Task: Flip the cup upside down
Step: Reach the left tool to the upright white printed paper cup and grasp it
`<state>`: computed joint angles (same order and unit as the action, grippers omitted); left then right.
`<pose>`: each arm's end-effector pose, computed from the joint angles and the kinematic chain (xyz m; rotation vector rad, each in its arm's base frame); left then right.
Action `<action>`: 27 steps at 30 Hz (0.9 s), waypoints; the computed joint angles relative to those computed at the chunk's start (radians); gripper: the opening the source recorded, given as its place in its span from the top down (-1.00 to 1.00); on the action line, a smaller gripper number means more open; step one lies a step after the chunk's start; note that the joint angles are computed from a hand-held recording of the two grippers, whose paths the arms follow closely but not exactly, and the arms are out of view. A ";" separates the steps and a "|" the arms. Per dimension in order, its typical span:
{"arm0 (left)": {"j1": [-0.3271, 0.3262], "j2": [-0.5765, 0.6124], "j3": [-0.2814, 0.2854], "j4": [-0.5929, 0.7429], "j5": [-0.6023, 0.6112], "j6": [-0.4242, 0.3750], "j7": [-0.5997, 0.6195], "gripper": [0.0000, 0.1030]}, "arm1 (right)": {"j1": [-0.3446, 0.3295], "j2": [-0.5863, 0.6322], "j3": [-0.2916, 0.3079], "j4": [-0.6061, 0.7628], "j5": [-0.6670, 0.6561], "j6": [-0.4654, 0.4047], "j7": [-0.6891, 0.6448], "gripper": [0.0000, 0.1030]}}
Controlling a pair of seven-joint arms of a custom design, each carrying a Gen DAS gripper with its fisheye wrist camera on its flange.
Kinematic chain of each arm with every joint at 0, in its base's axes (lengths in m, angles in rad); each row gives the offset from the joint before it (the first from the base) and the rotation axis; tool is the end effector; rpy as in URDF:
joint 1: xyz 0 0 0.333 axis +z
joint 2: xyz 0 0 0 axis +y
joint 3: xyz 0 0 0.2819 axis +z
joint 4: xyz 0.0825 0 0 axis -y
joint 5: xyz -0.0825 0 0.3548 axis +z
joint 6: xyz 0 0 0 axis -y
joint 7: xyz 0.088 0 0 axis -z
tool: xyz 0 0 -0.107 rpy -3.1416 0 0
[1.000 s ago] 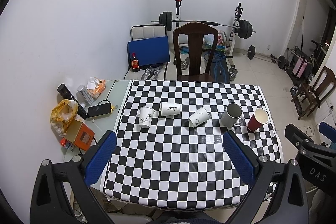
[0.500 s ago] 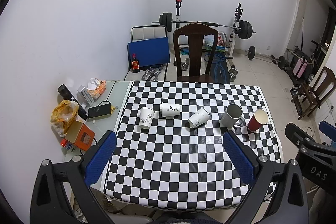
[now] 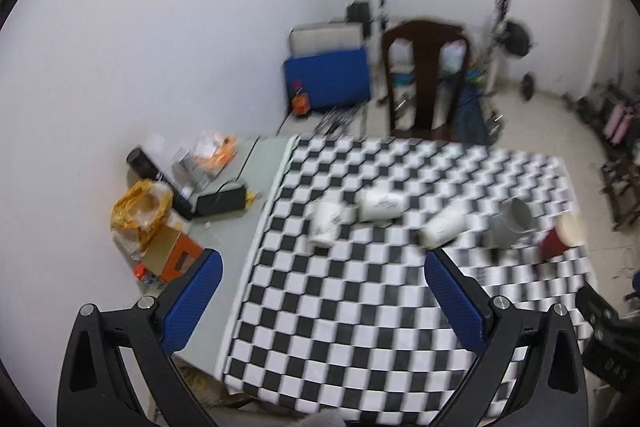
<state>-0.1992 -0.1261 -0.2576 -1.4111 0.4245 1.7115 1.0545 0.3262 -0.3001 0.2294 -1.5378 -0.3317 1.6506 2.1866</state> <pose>0.4488 -0.1914 0.7482 -1.8853 1.7303 -0.3477 0.3684 0.2194 0.7611 -1.8469 2.0382 -0.6664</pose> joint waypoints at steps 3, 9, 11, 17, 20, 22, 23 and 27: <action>0.030 0.031 0.039 -0.070 -0.031 0.019 0.030 -1.00 | 0.007 0.115 -0.023 0.004 0.066 0.024 -0.023 -0.97; 0.094 0.163 0.107 -0.134 -0.120 0.102 0.129 -0.96 | 0.036 0.303 -0.075 -0.095 0.128 0.133 -0.033 -0.90; 0.108 0.227 0.118 -0.122 -0.134 0.132 0.169 -0.95 | 0.047 0.404 -0.092 -0.052 0.148 0.159 -0.039 -0.88; 0.123 0.488 0.142 0.077 -0.197 0.126 0.253 -0.76 | 0.090 0.715 -0.143 0.219 0.178 0.117 -0.040 -0.86; 0.133 0.604 0.142 0.189 -0.262 0.095 0.293 -0.72 | 0.101 0.821 -0.164 0.344 0.203 0.076 -0.037 -0.86; 0.123 0.653 0.147 0.236 -0.262 0.082 0.308 -0.71 | 0.103 0.895 -0.174 0.433 0.225 0.046 -0.035 -0.86; 0.121 0.677 0.146 0.257 -0.269 0.081 0.324 -0.58 | 0.105 0.907 -0.178 0.449 0.232 0.036 -0.034 -0.86; 0.105 0.713 0.158 0.280 -0.259 0.097 0.329 -0.11 | 0.112 1.019 -0.194 0.591 0.248 -0.013 -0.043 -0.86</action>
<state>-0.0940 0.5866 -0.0993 -1.1309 0.1653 1.8087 1.3840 0.4380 0.7185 0.0353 -0.9466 -0.0833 1.6371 2.1436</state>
